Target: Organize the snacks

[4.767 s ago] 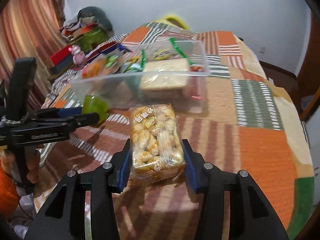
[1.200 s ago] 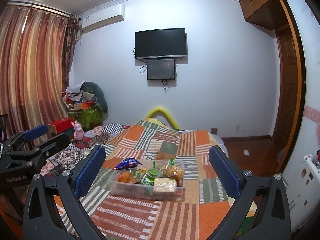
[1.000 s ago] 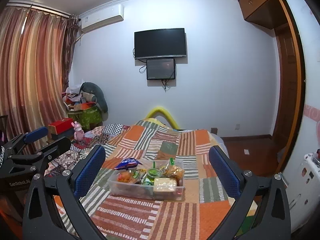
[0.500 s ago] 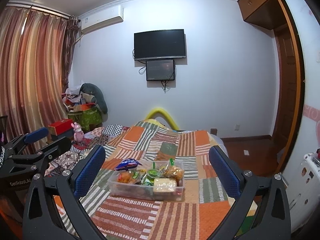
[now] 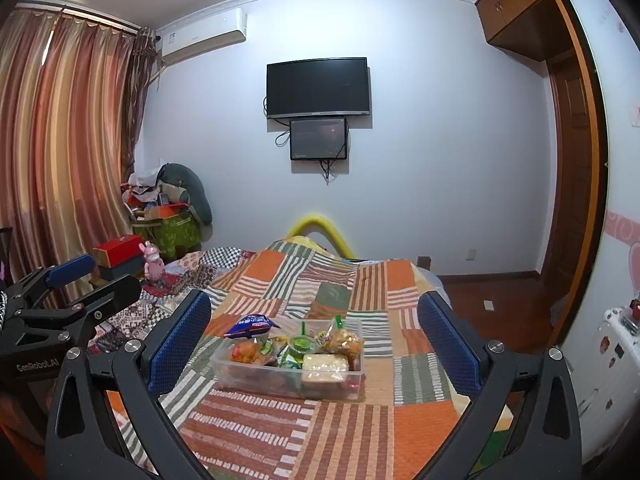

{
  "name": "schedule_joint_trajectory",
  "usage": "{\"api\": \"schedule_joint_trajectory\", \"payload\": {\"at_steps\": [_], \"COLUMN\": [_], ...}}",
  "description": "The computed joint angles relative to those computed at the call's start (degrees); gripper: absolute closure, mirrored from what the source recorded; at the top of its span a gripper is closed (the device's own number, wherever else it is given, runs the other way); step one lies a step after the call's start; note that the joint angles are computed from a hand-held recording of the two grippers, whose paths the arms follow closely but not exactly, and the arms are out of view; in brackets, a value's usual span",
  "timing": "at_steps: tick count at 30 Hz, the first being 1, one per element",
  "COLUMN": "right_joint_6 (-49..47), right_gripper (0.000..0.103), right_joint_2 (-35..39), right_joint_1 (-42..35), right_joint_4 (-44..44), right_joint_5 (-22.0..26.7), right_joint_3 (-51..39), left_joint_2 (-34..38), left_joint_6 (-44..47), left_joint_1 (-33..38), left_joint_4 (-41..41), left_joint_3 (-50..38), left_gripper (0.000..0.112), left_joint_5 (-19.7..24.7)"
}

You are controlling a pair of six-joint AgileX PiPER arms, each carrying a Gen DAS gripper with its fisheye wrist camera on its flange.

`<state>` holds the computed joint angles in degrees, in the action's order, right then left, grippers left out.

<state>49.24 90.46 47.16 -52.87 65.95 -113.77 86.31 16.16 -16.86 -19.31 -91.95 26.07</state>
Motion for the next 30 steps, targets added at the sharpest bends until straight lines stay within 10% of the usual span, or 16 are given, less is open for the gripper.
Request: {"api": "schedule_joint_trajectory", "payload": {"at_steps": [30], "right_joint_6": [-0.5], "right_gripper": [0.0], "right_joint_2": [0.5], "right_joint_1": [0.0], "right_joint_4": [0.0], "right_joint_5": [0.3], "right_joint_3": [-0.6], "left_joint_2": [0.0], "left_joint_6": [7.9], "left_joint_1": [1.3], "left_joint_4": [-7.4], "left_joint_3": [0.5], "left_gripper": [0.009], "left_joint_5": [1.0]}}
